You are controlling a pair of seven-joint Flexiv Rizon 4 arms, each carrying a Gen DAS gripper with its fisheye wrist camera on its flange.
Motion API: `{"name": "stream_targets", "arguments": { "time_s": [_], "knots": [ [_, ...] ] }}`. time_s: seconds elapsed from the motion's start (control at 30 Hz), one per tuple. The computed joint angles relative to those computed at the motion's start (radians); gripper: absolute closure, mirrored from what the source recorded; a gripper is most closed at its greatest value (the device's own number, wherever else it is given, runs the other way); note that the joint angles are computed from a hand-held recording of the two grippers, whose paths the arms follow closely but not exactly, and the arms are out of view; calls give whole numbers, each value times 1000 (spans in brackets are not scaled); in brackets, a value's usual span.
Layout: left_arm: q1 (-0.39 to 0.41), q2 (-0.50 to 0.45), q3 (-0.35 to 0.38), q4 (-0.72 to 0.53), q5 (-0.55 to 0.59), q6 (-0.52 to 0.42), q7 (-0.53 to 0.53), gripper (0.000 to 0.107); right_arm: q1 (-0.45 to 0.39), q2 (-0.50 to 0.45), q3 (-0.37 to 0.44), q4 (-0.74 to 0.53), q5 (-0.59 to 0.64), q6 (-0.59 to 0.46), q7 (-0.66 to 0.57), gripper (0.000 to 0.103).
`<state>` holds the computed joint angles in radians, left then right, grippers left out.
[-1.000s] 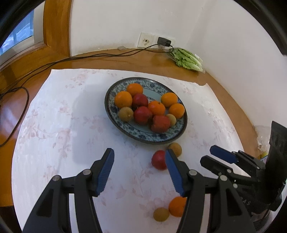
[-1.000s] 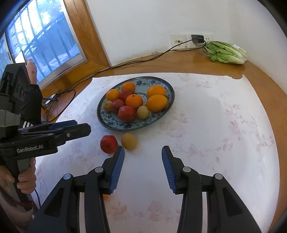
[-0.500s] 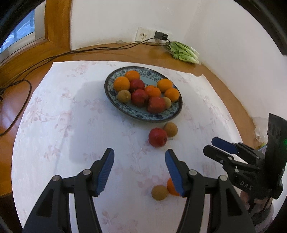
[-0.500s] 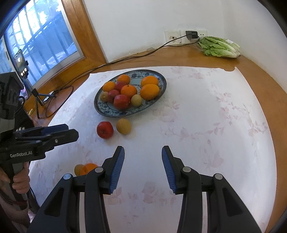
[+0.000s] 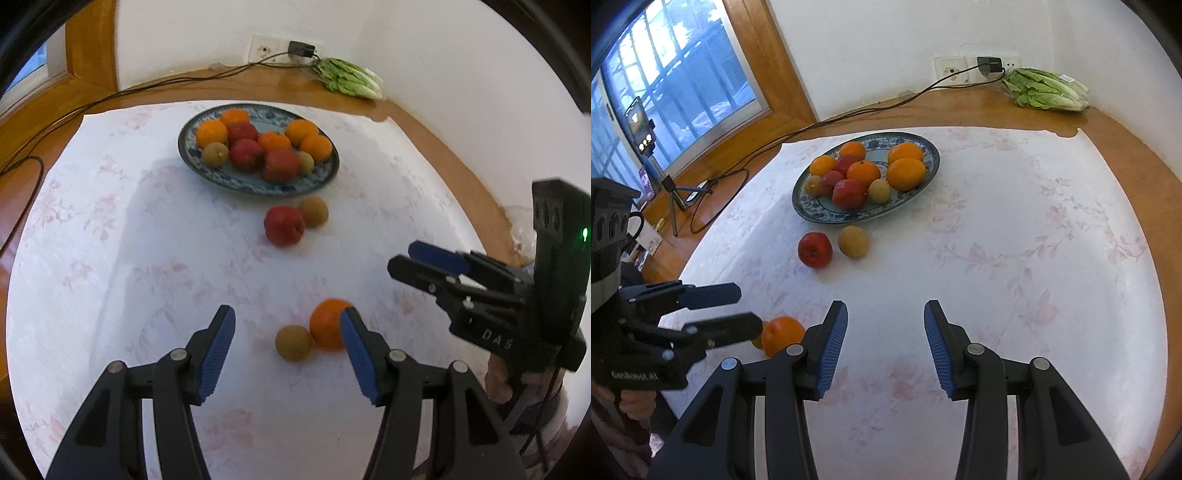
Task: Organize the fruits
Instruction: 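Grasp a small brown fruit with the left gripper while the right grasps an orange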
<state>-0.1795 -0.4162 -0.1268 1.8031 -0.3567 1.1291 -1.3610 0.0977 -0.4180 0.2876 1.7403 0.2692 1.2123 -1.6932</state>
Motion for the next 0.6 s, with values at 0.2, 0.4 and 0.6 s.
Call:
{"name": "stream_targets", "arguments": {
  "time_s": [0.2,0.4,0.6],
  "knots": [
    [-1,15,12,33,23,11,2,44,2,11,1,16,3,1,-6,59],
    [-6,13,19,45,50,26,11,45,6,22,2,30,7,3,-10,59],
    [8,7,-10,60,33,77,69,50,11,31,-1,40,7,4,-10,59]
  ]
}}
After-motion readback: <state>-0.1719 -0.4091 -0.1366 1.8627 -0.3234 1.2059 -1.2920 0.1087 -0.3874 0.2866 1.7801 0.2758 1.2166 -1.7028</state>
